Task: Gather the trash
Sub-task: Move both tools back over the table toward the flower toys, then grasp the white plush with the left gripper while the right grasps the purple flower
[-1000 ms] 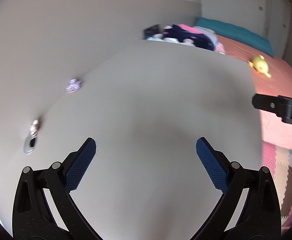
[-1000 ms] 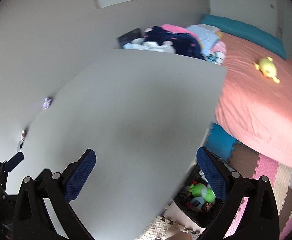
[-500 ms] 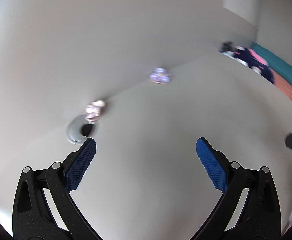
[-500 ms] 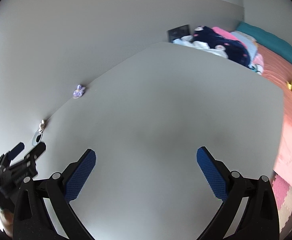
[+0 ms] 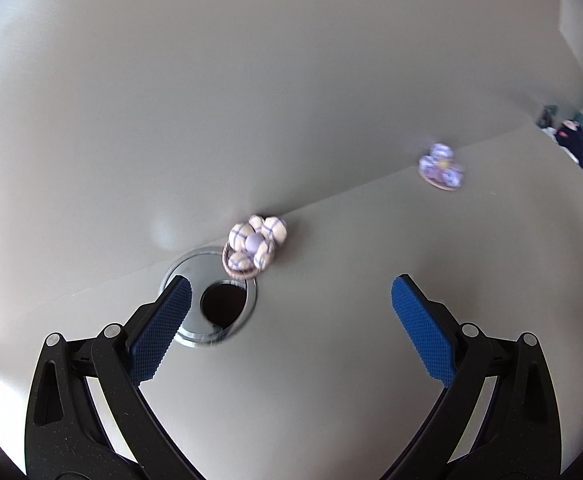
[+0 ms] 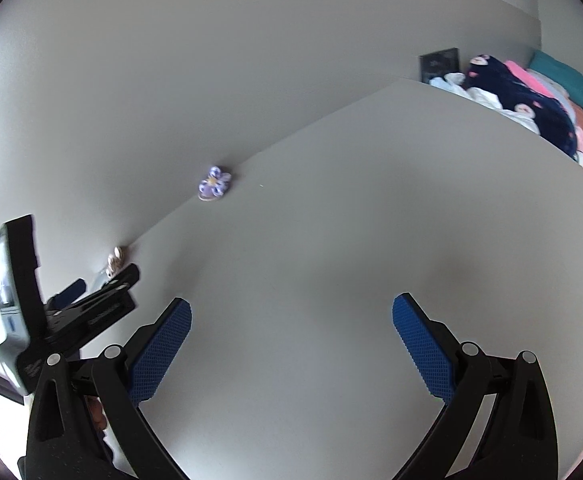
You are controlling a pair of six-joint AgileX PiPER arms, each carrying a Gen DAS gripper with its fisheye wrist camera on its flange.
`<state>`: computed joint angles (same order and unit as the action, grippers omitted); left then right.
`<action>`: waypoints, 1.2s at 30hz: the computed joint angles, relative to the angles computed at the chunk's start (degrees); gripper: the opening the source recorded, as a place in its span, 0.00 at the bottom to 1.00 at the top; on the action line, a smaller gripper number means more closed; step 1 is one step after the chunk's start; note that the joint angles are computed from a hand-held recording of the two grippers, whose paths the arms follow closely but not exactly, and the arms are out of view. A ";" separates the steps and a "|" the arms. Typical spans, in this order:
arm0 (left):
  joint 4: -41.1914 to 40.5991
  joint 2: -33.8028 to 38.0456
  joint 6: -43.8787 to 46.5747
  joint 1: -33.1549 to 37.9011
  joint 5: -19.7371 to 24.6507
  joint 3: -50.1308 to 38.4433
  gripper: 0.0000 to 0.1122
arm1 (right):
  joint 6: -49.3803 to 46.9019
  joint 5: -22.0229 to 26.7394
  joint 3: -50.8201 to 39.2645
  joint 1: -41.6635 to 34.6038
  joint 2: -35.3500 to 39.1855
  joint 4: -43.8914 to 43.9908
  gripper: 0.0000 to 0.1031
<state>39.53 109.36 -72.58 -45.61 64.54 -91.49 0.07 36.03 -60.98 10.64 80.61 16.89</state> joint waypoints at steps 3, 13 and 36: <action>-1.86 2.50 1.94 2.01 0.32 -2.64 0.86 | -0.09 -1.09 -1.81 0.77 2.04 -0.14 0.97; -2.63 4.14 4.06 3.92 0.75 -5.54 0.68 | 1.93 2.31 -17.53 4.29 15.99 -3.08 0.89; -0.68 4.90 2.59 2.46 3.91 -8.01 0.15 | 8.67 18.04 -55.24 13.45 42.73 -21.35 0.24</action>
